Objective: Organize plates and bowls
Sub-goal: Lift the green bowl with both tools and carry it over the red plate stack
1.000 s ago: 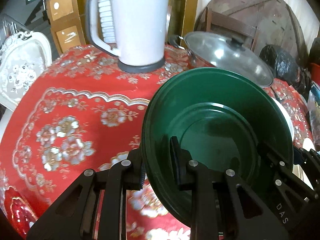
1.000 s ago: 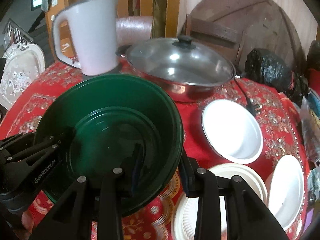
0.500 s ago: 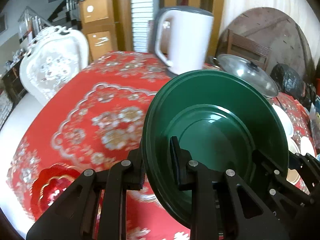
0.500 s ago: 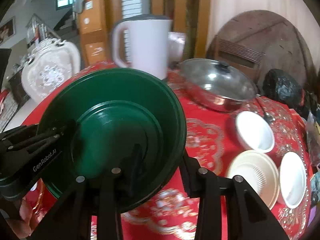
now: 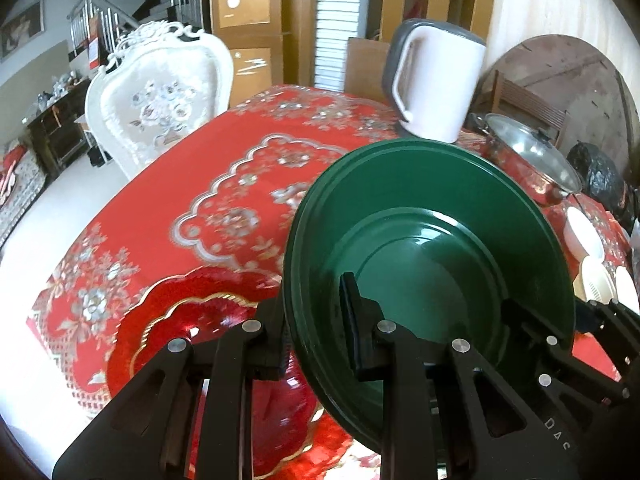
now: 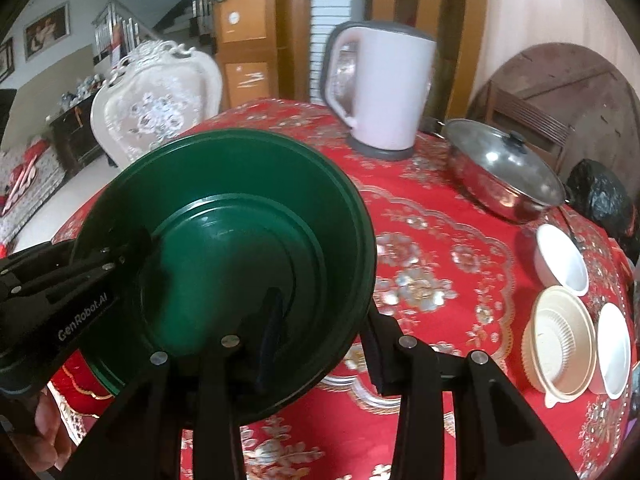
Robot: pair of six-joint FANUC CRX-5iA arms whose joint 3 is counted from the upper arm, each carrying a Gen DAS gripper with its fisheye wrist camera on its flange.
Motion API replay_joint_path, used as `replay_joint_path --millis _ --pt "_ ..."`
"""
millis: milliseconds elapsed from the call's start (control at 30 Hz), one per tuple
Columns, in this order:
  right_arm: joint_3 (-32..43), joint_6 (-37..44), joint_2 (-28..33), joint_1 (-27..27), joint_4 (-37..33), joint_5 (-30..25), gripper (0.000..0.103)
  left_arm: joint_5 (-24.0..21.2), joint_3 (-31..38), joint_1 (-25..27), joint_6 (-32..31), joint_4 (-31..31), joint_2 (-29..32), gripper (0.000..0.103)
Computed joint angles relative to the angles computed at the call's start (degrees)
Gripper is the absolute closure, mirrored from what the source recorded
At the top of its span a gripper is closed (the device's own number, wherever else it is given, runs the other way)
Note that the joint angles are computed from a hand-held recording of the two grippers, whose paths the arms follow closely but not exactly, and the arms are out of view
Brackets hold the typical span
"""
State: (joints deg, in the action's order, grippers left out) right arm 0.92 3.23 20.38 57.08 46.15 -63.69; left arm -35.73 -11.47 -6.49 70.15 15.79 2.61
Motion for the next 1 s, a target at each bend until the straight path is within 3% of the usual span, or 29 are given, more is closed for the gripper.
replay_joint_path --millis 500,1000 --pt "9.77 7.44 7.47 2.28 -1.38 1.41 0.062 1.23 -6.9 8.47 -5.16 3.93 -4.27 0.082" --pt "15.82 11.86 11.85 3.1 -3.37 1.3 0.061 2.04 -9.75 12.43 -8.0 5.72 -5.61 0.082"
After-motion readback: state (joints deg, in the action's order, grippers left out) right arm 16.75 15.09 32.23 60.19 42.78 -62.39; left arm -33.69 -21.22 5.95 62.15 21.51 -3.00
